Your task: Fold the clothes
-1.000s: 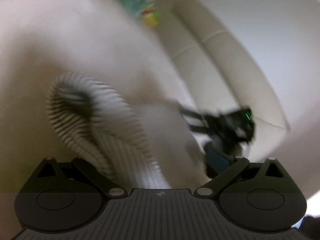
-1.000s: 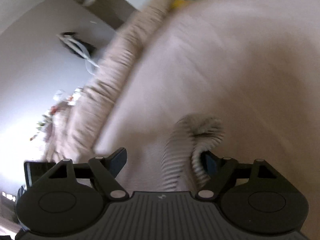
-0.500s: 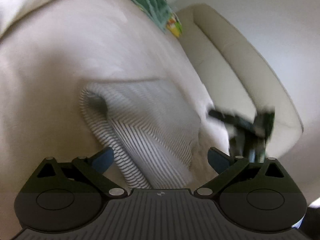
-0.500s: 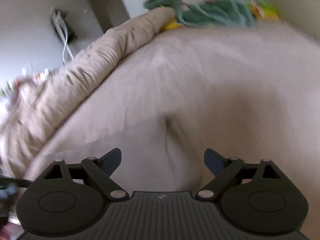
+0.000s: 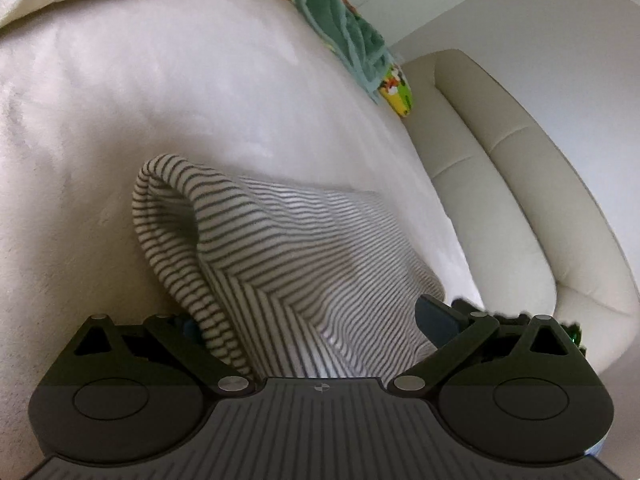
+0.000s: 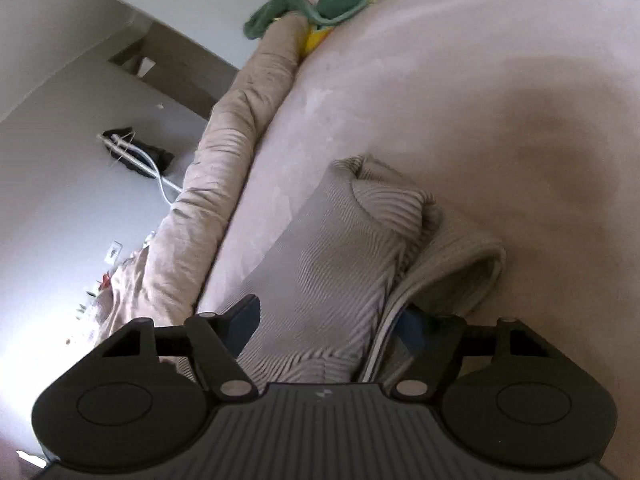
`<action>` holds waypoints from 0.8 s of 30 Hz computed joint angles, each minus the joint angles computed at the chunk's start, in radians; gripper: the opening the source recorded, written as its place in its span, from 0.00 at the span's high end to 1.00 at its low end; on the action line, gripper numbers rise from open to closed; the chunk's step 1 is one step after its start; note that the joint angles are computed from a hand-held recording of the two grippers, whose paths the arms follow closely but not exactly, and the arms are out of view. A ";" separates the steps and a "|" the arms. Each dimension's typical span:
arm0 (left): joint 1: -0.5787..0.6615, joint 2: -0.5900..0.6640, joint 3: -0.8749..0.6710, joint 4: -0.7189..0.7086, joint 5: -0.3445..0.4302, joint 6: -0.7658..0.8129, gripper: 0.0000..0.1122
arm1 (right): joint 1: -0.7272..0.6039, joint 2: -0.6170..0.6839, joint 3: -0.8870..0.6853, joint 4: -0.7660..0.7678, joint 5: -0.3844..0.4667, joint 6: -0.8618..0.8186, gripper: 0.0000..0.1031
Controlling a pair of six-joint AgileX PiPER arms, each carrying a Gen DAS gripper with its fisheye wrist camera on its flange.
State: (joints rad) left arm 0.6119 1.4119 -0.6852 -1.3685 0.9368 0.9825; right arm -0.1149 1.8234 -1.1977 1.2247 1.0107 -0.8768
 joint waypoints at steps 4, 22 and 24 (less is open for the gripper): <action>0.040 0.025 0.015 -0.034 0.055 0.044 0.10 | -0.023 -0.101 0.113 -0.011 -0.189 -0.020 0.29; -0.329 -0.114 0.038 -0.216 -0.428 0.117 0.10 | 0.157 0.240 -0.282 0.165 -0.112 -0.109 0.67; -0.379 -0.139 0.045 -0.341 -0.406 0.287 0.09 | 0.155 0.220 -0.303 0.204 -0.075 -0.201 0.67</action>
